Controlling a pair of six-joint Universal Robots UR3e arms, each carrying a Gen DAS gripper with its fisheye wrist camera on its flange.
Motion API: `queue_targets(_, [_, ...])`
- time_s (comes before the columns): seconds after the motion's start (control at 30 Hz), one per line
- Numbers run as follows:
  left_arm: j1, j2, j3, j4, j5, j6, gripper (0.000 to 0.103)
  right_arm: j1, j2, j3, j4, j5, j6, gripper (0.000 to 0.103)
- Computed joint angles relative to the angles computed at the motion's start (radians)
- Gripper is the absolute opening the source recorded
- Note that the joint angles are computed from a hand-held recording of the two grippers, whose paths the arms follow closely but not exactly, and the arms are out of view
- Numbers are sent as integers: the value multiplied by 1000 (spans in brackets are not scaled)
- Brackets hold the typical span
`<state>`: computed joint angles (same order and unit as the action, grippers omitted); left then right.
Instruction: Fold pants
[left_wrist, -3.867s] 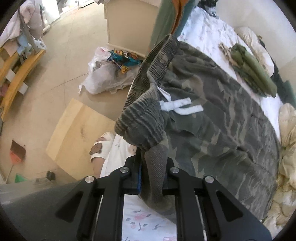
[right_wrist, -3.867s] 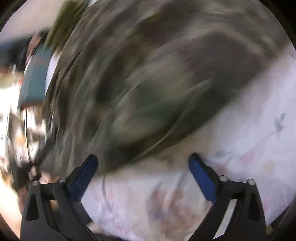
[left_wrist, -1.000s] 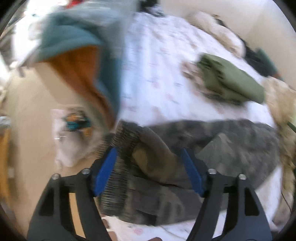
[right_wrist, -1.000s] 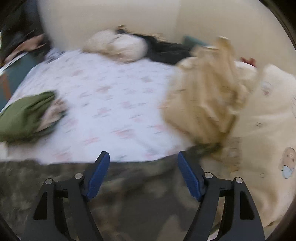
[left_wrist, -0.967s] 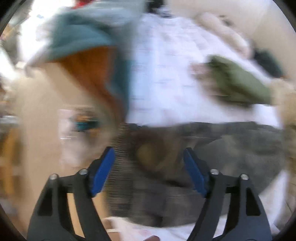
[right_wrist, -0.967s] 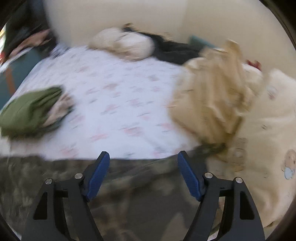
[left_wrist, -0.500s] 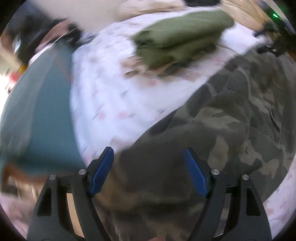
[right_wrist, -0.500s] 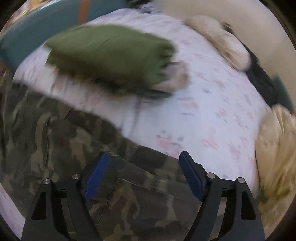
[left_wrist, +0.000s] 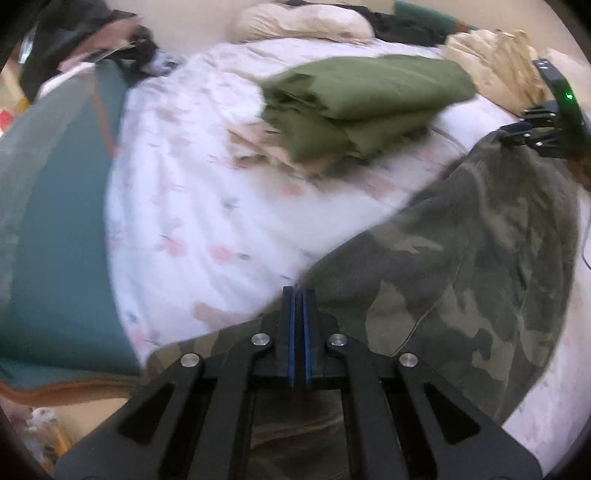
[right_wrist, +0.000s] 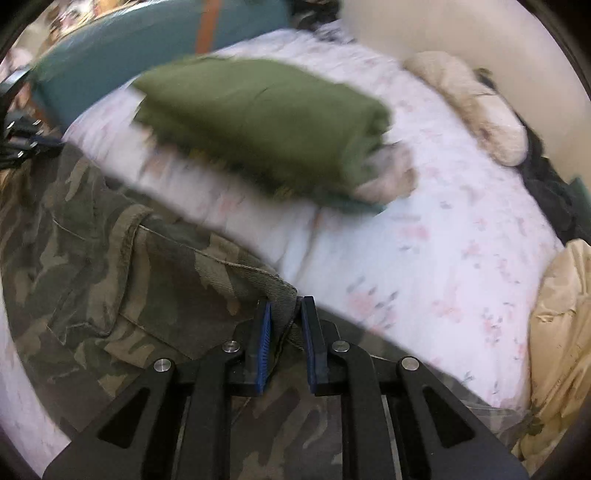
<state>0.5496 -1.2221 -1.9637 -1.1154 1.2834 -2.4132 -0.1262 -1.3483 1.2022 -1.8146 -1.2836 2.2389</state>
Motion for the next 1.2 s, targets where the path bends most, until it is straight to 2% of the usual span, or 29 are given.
queue_targets(0.07, [-83,-66,-24,142,114,-124,3,14,26,9,-70,-7,82,13])
queue_targets(0.1, [-124,-98,-27,184,168,-169,6,33,48,25,-139,-44,158,13])
queue_targets(0.13, [-157,-125,-34,210,201,-189,9,35,58,41,-169,-73,190,14])
queue_targets(0.17, [-218,-150,-50,253,283,-197,13,56,96,19,-152,-122,239,16])
queue_targets(0.23, [-292,-147,-96,357,394,-214,39,75,90,81,-232,-189,274,38])
queue_targets(0.27, [-299,-109,-125,383,385,-217,48,52,36,156,-307,-176,288,55])
queue_targets(0.3, [-274,-35,-148,355,331,-217,59,25,4,190,-324,-145,286,59])
queue_targets(0.37, [-191,129,-177,232,173,-217,64,-106,-131,294,-295,-16,255,59])
queue_targets(0.4, [-162,198,-178,154,114,-221,67,-151,-172,326,-278,11,230,59])
queue_targets(0.43, [-135,264,-183,87,63,-222,73,-219,-233,377,-266,36,190,59])
queue_targets(0.5, [-130,337,-200,10,23,-272,75,-394,-338,455,-232,84,111,59])
queue_targets(0.6, [-200,281,-211,-27,32,-375,75,-704,-389,463,-155,144,34,66])
queue_targets(0.7, [-393,103,-273,116,235,-468,77,-963,-273,344,-119,126,63,66])
queue_targets(0.8, [-385,90,-366,213,225,-471,84,-1054,-162,268,-109,60,60,67])
queue_targets(0.83, [-402,77,-352,211,240,-481,84,-1087,-155,286,-108,61,12,65])
queue_targets(0.93, [-398,101,-279,83,248,-560,84,-1155,-203,350,-87,174,-70,65])
queue_targets(1.03, [-385,180,-249,-3,243,-609,84,-1116,-182,365,-100,150,1,65])
queue_targets(1.07, [-404,191,-239,-19,266,-634,84,-1082,-155,367,-128,125,42,59])
queue_targets(1.1, [-420,191,-229,-43,284,-655,84,-1042,-142,389,-199,83,95,28])
queue_targets(1.13, [-428,201,-233,-66,290,-678,84,-1034,-134,390,-207,86,114,6])
queue_targets(1.17, [-429,212,-242,-98,290,-693,84,-1032,-134,392,-216,94,146,1])
queue_targets(1.2, [-424,246,-274,-106,291,-690,84,-1049,-148,403,-229,121,180,1])
